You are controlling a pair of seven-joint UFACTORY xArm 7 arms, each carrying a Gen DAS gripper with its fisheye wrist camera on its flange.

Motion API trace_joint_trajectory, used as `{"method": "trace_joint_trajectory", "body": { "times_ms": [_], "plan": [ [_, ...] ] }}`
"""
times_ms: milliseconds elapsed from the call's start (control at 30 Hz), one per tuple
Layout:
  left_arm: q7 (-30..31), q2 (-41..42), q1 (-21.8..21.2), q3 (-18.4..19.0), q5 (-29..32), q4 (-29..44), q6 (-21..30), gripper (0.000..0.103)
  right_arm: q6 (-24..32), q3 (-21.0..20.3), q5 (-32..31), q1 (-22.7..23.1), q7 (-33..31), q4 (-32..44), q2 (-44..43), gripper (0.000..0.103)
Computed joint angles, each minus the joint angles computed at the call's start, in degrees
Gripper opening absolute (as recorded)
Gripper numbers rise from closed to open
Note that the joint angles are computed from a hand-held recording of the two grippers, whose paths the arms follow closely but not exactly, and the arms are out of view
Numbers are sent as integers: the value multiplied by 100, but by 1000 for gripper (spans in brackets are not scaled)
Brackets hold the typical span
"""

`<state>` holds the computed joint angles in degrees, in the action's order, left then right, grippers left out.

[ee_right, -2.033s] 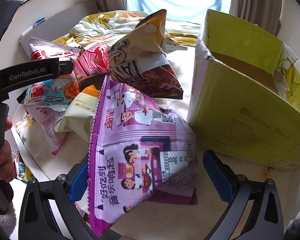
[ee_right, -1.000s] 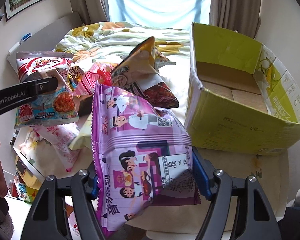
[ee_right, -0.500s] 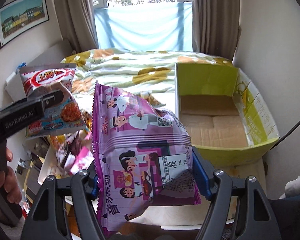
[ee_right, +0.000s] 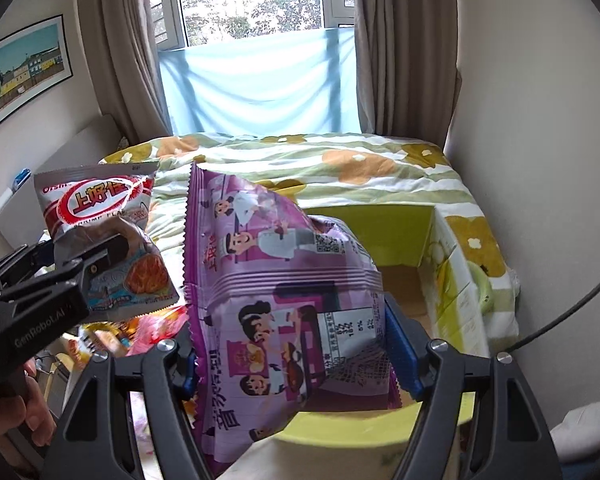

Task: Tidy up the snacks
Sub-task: 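Carry both bags over the yellow box and open both tools to drop them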

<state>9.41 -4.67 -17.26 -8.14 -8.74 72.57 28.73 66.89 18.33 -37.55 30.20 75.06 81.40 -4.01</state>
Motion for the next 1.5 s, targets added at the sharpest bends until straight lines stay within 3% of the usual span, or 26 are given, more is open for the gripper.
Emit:
{"method": "trace_joint_trajectory", "body": {
  "times_ms": [233,467,500,567,600,733,867,1067,1400,1500],
  "plan": [
    [-1037,1857,-535,-232,1009,2004,622,55,-719,-505,658,-687,-938,-708,-451,69],
    [-1057,3582,-1114,-137,1188,3984,1684,56,-1140,-673,1309,-1256,-1499,-1158,-613,69],
    [-985,3768,-1124,-171,1087,4207,1838,59,-1203,-686,1390,-1307,-1530,-1216,-628,69],
    [-961,4049,-1209,-140,1004,4523,2049,88,-1301,-708,1506,-1408,-1578,-1318,-642,70],
    [-1005,4081,-1255,-85,1014,4511,1989,102,-1306,-700,1553,-1441,-1580,-1342,-635,70],
    [-816,4045,-1161,-140,789,4374,1934,102,-1326,-712,1773,-1529,-1607,-1414,-606,71],
    [-624,3617,-915,-205,513,3758,1767,102,-1349,-669,1827,-1552,-1541,-1452,-594,71],
    [-632,2946,-909,-19,947,2951,1434,102,-1418,-652,1693,-1563,-1472,-1392,-527,71],
    [-400,2576,-704,-135,827,2635,1396,102,-1648,-853,1647,-1556,-1866,-976,50,71],
    [-573,2627,-793,-72,1001,2683,1409,102,-1805,-940,1570,-1564,-1846,-899,267,77]
  ]
}}
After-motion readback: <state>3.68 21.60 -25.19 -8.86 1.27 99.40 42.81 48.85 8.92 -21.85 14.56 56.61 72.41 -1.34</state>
